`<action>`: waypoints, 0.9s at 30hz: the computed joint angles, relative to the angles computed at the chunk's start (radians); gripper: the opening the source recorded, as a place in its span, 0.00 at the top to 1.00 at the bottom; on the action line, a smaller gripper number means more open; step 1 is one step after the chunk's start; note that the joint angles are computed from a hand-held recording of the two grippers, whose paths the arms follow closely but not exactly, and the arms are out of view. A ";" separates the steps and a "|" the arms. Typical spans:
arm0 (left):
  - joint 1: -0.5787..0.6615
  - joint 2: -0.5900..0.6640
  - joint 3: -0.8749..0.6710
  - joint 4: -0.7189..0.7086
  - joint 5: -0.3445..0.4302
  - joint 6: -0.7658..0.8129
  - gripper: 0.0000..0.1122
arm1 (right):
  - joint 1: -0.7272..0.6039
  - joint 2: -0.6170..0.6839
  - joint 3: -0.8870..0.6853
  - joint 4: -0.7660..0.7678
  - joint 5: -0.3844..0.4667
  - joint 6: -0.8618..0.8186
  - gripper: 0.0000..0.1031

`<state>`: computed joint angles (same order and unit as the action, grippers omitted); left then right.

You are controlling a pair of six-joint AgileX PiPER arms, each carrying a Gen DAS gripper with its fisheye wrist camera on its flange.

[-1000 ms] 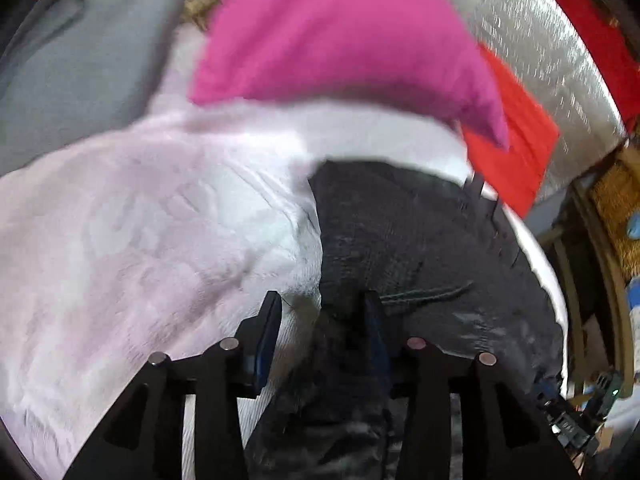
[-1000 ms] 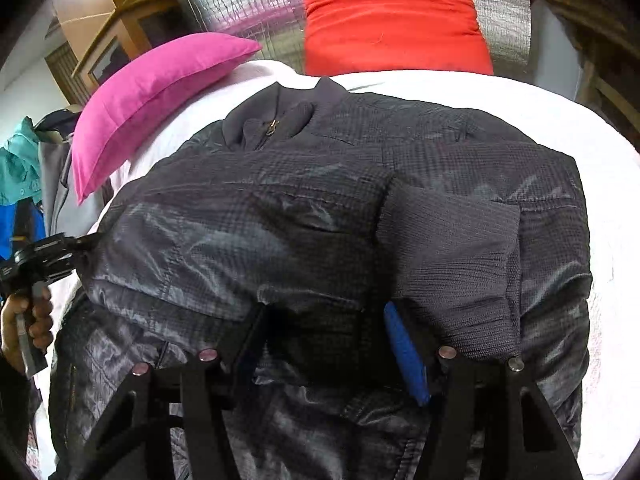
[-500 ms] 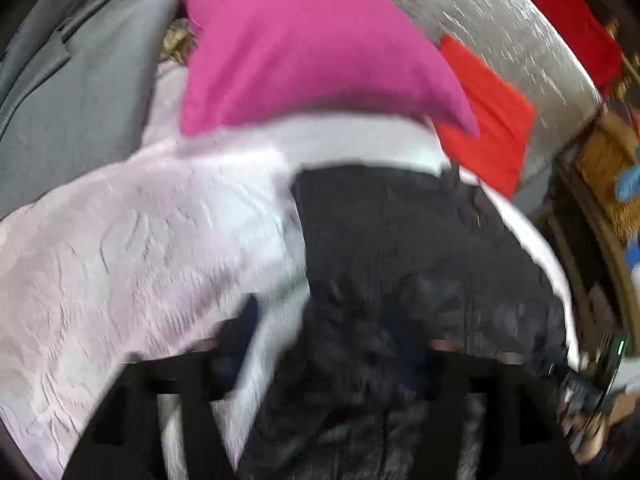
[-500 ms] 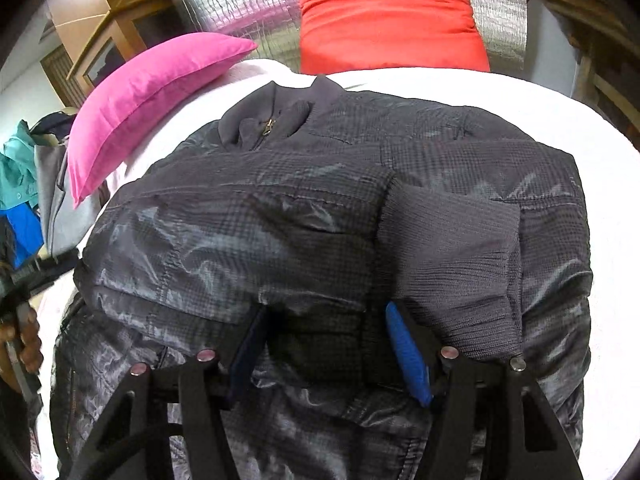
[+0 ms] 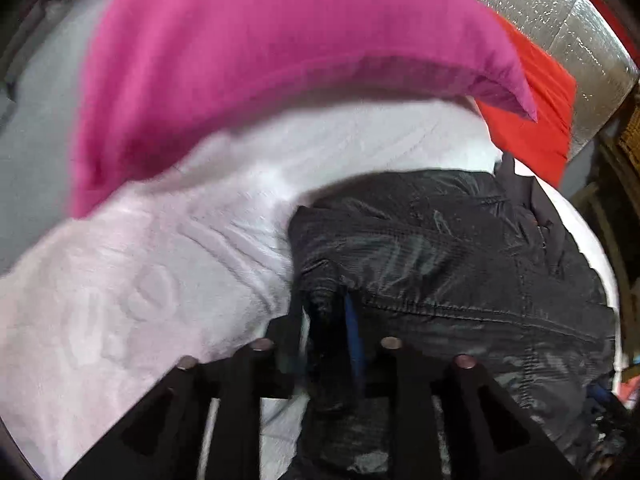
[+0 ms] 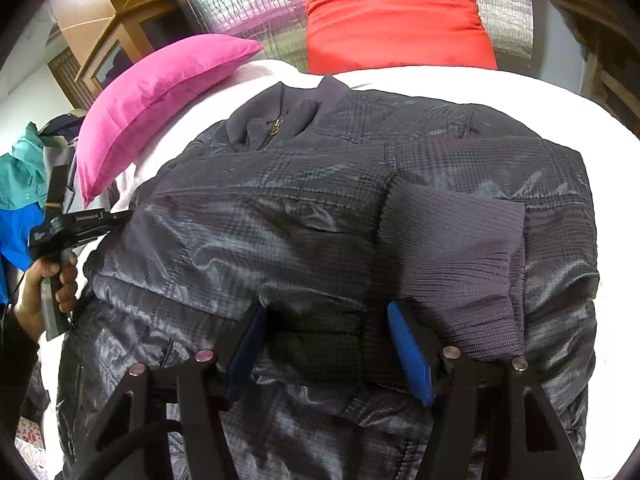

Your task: Fold large clothes

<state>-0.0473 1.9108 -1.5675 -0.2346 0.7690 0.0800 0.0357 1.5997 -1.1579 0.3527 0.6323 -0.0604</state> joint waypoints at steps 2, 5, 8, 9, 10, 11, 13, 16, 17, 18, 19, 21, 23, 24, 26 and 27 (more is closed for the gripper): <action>-0.032 -0.108 0.099 0.152 -0.070 -0.127 0.54 | -0.042 -0.025 0.011 0.098 0.019 -0.056 0.35; -0.092 -0.273 0.250 0.308 -0.214 -0.233 0.39 | -0.080 -0.116 0.057 0.153 -0.035 -0.067 0.35; -0.168 -0.355 0.312 0.256 -0.251 -0.186 0.35 | -0.131 -0.122 0.041 0.308 -0.038 -0.145 0.30; -0.198 -0.359 0.320 0.254 -0.255 -0.195 0.35 | -0.142 -0.094 0.015 0.353 -0.024 -0.172 0.30; -0.240 -0.364 0.336 0.238 -0.254 -0.188 0.35 | -0.146 -0.070 -0.004 0.374 -0.021 -0.189 0.30; -0.277 -0.356 0.348 0.244 -0.257 -0.192 0.35 | -0.156 -0.029 -0.026 0.410 -0.013 -0.215 0.30; -0.356 -0.316 0.357 0.370 -0.236 -0.313 0.35 | -0.166 0.040 -0.054 0.378 0.000 -0.161 0.30; -0.391 -0.236 0.379 0.445 -0.242 -0.393 0.33 | -0.210 0.091 -0.021 0.473 -0.018 -0.245 0.34; -0.395 -0.249 0.402 0.479 -0.273 -0.417 0.32 | -0.219 0.084 -0.022 0.485 -0.002 -0.249 0.34; -0.390 -0.259 0.406 0.472 -0.265 -0.407 0.33 | -0.220 0.071 -0.025 0.471 0.013 -0.225 0.34; -0.375 -0.272 0.402 0.426 -0.250 -0.364 0.33 | -0.226 0.052 -0.018 0.463 0.016 -0.213 0.34; -0.361 -0.301 0.383 0.372 -0.202 -0.323 0.33 | -0.244 -0.033 0.041 0.462 -0.002 -0.207 0.33; -0.327 -0.393 0.430 0.335 -0.194 -0.261 0.33 | -0.282 -0.139 0.125 0.481 0.016 -0.254 0.31; -0.312 -0.429 0.460 0.330 -0.203 -0.243 0.33 | -0.306 -0.206 0.176 0.474 0.032 -0.271 0.29; -0.241 -0.558 0.549 0.250 -0.194 -0.125 0.32 | -0.379 -0.338 0.266 0.443 0.102 -0.296 0.26; -0.193 -0.613 0.587 0.187 -0.179 -0.040 0.32 | -0.436 -0.395 0.303 0.437 0.155 -0.319 0.26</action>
